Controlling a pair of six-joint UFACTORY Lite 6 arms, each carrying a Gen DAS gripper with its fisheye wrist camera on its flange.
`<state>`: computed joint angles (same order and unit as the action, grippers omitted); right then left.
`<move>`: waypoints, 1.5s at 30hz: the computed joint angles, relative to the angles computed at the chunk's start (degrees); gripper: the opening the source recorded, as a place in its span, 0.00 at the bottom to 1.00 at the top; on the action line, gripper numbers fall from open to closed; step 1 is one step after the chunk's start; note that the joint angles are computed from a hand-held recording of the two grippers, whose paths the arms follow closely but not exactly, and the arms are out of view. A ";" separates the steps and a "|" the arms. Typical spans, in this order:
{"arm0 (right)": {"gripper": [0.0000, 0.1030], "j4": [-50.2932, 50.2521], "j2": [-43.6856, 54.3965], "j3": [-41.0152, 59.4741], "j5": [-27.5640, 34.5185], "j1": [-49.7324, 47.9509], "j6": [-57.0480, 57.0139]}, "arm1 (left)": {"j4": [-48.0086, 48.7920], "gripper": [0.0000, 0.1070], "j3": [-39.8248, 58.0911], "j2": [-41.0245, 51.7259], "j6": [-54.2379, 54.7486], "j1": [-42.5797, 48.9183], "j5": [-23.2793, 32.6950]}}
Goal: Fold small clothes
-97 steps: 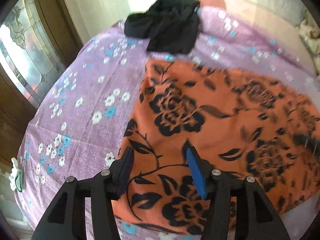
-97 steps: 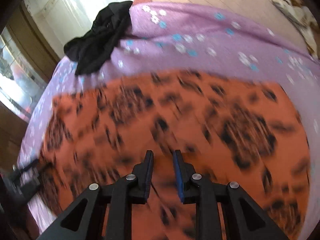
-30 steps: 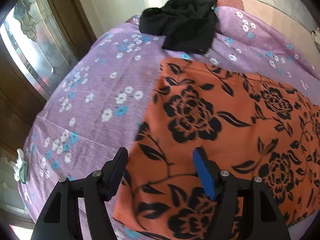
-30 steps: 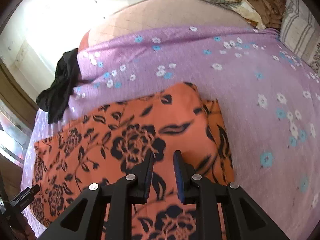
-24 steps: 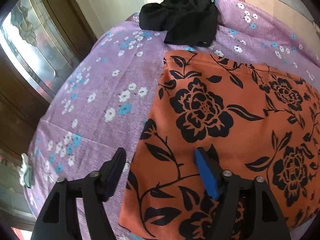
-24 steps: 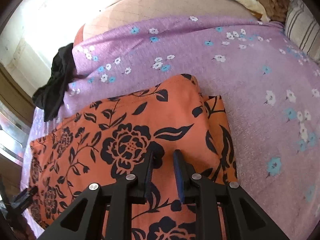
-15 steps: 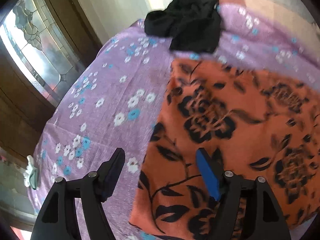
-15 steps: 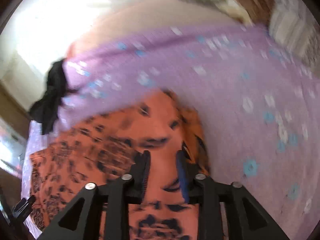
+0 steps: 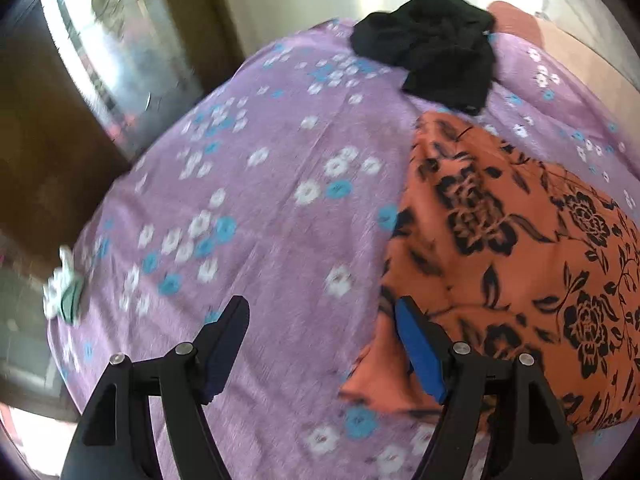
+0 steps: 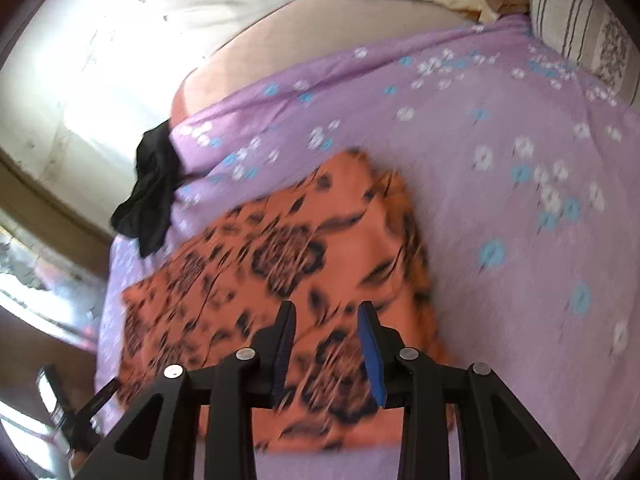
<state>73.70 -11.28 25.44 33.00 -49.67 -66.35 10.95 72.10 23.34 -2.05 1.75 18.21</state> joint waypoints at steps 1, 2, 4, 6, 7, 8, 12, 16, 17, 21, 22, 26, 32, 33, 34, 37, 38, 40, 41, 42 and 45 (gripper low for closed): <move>0.57 -0.67 0.64 -0.76 -2.07 1.66 1.27 | -4.74 0.72 -0.75 -0.56 4.50 1.08 0.58; 0.60 -1.81 2.82 -0.36 -3.95 3.24 2.64 | -9.53 0.72 -2.23 -1.61 9.01 2.38 1.13; 0.60 -1.72 6.41 -1.02 -7.22 5.66 2.33 | -13.34 0.72 -4.99 -3.42 12.70 3.67 1.25; 0.60 -1.54 1.17 -4.21 -6.89 5.24 2.38 | -15.13 0.72 -7.72 -4.73 15.74 4.42 1.35; 0.60 -3.26 -2.39 -5.97 -4.02 3.08 3.45 | -15.68 0.72 -8.54 -5.09 16.68 4.83 1.61; 0.60 -2.85 -5.42 -7.97 -0.61 0.00 2.13 | -18.10 0.72 -9.32 -5.59 19.20 5.62 1.97; 0.60 -9.13 -16.74 -14.64 11.69 -14.38 2.89 | -37.19 0.72 -11.66 -8.65 39.42 10.14 5.92; 0.60 -11.64 -17.66 -16.12 18.51 -23.22 0.67 | -52.26 0.72 -11.45 -9.10 54.31 13.26 15.52; 0.61 -11.51 -16.93 -15.78 19.12 -23.65 0.88 | -53.82 0.72 -11.22 -8.79 55.53 13.29 17.62; 0.62 -9.17 -8.37 -14.39 19.30 -25.23 -2.72 | -57.66 0.72 -7.36 -3.18 55.63 12.43 24.03; 0.62 -8.11 -6.29 -13.94 18.95 -24.82 -3.43 | -58.46 0.72 -6.27 -1.77 55.23 12.03 24.80; 0.64 -1.64 3.45 -12.23 17.84 -22.95 -6.81 | -61.85 0.71 -2.76 2.43 51.66 10.29 24.07; 0.67 10.64 11.62 -10.63 16.14 -18.84 -12.71 | -67.13 0.71 0.13 5.32 49.90 6.61 19.61; 0.68 13.37 12.96 -10.23 16.53 -18.04 -14.04 | -67.45 0.71 1.23 6.37 50.14 5.81 18.59; 0.69 16.73 14.58 -9.72 16.80 -16.92 -15.56 | -67.74 0.71 1.46 6.57 50.30 5.06 17.58; 0.69 25.56 17.78 -8.70 17.84 -14.00 -19.71 | -69.52 0.65 2.33 7.13 51.05 4.28 16.88; 0.69 28.77 18.52 -8.44 17.94 -12.51 -21.35 | -69.18 0.52 2.95 7.49 50.87 4.06 16.92; 0.69 33.44 19.34 -7.93 17.70 -10.10 -23.80 | -66.26 0.36 4.94 8.88 48.51 3.06 15.80; 0.65 35.64 19.37 -7.80 17.34 -8.82 -24.82 | -66.10 0.30 5.45 9.60 48.49 3.08 15.62; 0.59 37.29 19.13 -7.59 16.29 -7.49 -25.46 | -65.91 0.29 6.09 10.31 48.07 3.17 15.83; 0.22 40.43 19.89 -6.23 12.25 -3.53 -26.23 | -66.77 0.22 6.12 10.22 48.21 3.88 16.71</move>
<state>114.13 8.60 19.20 45.25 -53.20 -92.57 -55.82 78.23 33.56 46.16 5.63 34.91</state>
